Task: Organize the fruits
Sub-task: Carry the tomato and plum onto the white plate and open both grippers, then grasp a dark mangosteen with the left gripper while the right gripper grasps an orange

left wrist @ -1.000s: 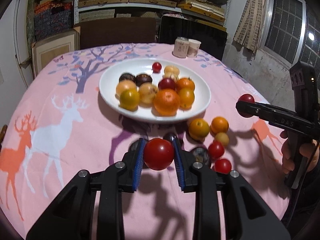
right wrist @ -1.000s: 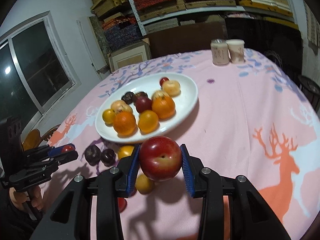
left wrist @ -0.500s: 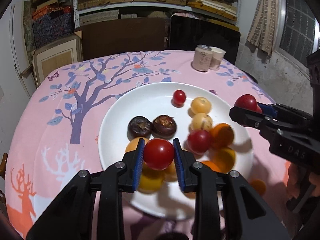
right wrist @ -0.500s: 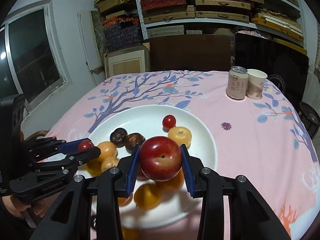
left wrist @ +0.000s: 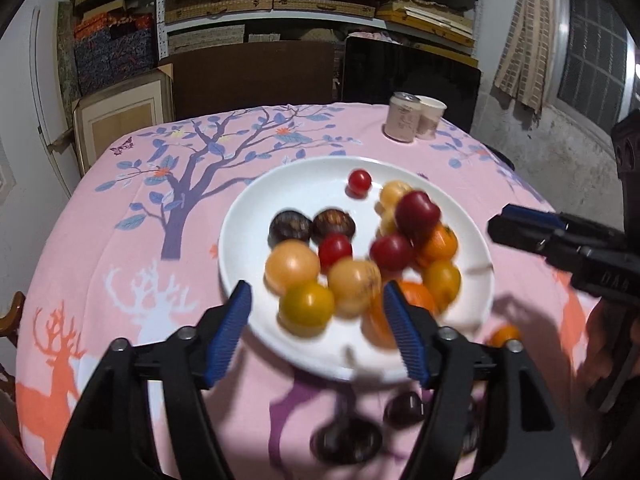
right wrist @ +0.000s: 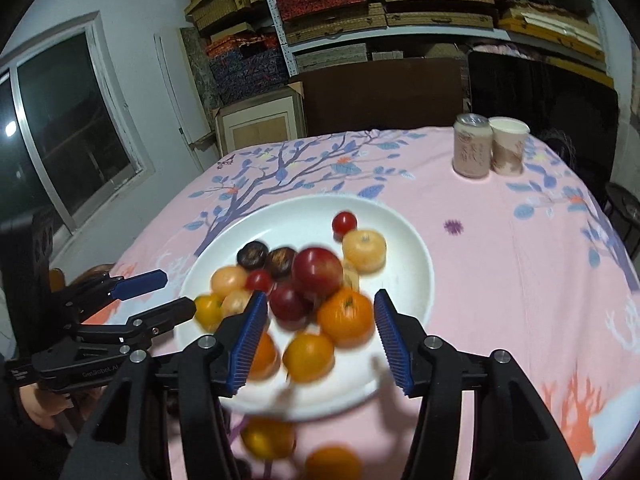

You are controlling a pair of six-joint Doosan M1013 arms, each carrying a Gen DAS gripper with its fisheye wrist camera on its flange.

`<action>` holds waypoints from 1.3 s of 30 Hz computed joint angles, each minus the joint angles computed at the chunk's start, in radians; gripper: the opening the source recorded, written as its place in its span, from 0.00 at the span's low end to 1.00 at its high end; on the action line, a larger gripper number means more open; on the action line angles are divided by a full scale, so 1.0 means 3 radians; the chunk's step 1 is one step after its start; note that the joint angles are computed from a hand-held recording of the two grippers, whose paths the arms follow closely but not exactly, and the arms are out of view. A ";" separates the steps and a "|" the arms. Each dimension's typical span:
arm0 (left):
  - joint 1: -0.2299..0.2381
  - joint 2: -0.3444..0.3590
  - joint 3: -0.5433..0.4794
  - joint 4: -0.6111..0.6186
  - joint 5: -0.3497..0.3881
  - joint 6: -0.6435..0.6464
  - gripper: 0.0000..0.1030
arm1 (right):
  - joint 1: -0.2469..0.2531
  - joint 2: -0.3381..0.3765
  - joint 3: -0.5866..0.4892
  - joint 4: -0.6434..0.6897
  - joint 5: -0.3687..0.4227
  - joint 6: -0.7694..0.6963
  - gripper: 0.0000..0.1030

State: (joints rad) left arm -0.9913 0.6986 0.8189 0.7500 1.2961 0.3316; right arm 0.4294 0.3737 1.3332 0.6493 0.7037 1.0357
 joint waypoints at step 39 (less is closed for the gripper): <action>-0.0181 -0.0100 0.0409 -0.0040 -0.0139 -0.0212 0.41 | -0.0160 -0.0228 0.0630 0.0470 0.0044 -0.0461 0.61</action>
State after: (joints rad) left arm -1.0456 0.6687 0.9417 0.7381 1.2544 0.2678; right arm 0.3815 0.3054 1.5221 0.7904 0.7170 0.8973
